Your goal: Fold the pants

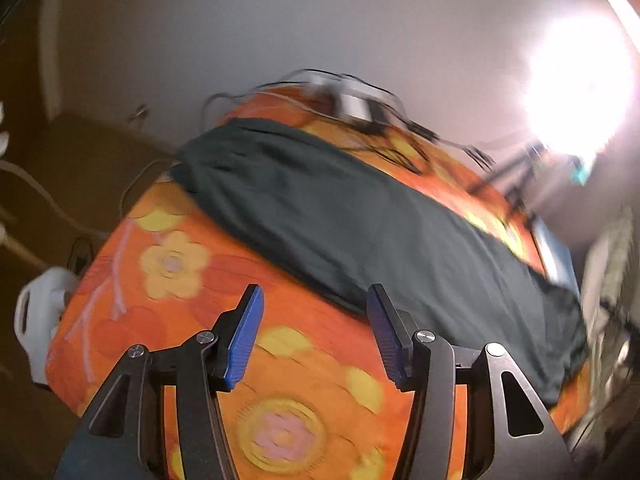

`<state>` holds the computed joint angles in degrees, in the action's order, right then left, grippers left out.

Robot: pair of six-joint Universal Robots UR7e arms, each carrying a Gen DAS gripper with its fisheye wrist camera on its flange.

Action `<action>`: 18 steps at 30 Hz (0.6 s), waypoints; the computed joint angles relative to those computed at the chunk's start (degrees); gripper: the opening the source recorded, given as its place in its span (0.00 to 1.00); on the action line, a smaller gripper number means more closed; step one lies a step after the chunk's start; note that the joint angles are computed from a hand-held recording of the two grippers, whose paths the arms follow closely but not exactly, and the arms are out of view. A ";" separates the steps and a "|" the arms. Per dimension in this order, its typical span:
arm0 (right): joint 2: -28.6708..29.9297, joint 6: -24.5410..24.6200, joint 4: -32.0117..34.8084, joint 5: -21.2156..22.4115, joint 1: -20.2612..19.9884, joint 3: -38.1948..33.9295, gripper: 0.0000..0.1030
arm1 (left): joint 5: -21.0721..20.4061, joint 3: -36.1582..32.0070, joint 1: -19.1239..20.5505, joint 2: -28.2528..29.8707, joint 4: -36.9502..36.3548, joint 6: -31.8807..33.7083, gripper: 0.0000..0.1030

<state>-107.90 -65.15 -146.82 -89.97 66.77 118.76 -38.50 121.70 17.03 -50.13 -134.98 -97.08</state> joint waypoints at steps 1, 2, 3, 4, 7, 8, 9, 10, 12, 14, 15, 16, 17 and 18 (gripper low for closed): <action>0.17 -0.19 -0.01 0.13 0.99 0.92 0.58 | 0.60 1.59 0.63 -1.19 -0.88 -1.37 0.51; 0.64 -0.54 -0.50 -0.11 2.34 2.07 0.58 | 1.08 2.48 1.17 -1.78 -1.52 -2.19 0.52; 1.17 -0.81 -1.03 -0.64 3.51 2.82 0.58 | 1.53 3.35 1.79 -2.31 -2.63 -2.36 0.52; 1.91 -1.08 -1.63 -1.14 4.92 3.73 0.58 | 1.92 4.23 2.49 -2.82 -3.93 -2.35 0.52; 4.50 -2.15 -2.53 -2.99 9.07 6.13 0.58 | 3.19 6.46 4.40 -4.17 -7.80 -1.07 0.52; 5.82 -2.72 -3.29 -3.85 10.98 7.32 0.58 | 3.59 6.80 4.98 -4.39 -8.50 -0.73 0.53; 6.62 -3.03 -3.96 -4.30 12.06 8.08 0.58 | 4.09 7.18 5.88 -4.60 -9.61 -0.21 0.58; 8.15 -3.57 -5.02 -5.14 13.93 9.25 0.58 | 4.46 7.54 6.32 -4.73 -10.47 -0.12 0.61; 10.59 -4.11 -6.87 -6.29 16.35 10.80 0.58 | 4.88 9.22 7.33 -5.52 -13.78 0.33 0.61; 14.09 -4.37 -9.04 -7.74 19.17 12.15 0.58 | 5.06 10.44 8.62 -6.16 -16.93 0.86 0.61; 15.70 -4.13 -9.79 -8.29 20.28 12.44 0.58 | 5.31 10.89 9.28 -6.41 -18.24 1.14 0.61; 17.44 -3.56 -10.15 -8.81 21.44 12.47 0.58 | 5.58 11.38 9.91 -6.60 -19.61 1.28 0.61; 19.56 -2.40 -10.18 -9.22 22.71 12.19 0.58 | 5.76 11.76 10.40 -6.69 -20.83 1.55 0.61; 21.55 -0.87 -9.85 -9.49 23.82 11.58 0.58 | 5.84 11.95 10.95 -6.58 -21.99 2.17 0.62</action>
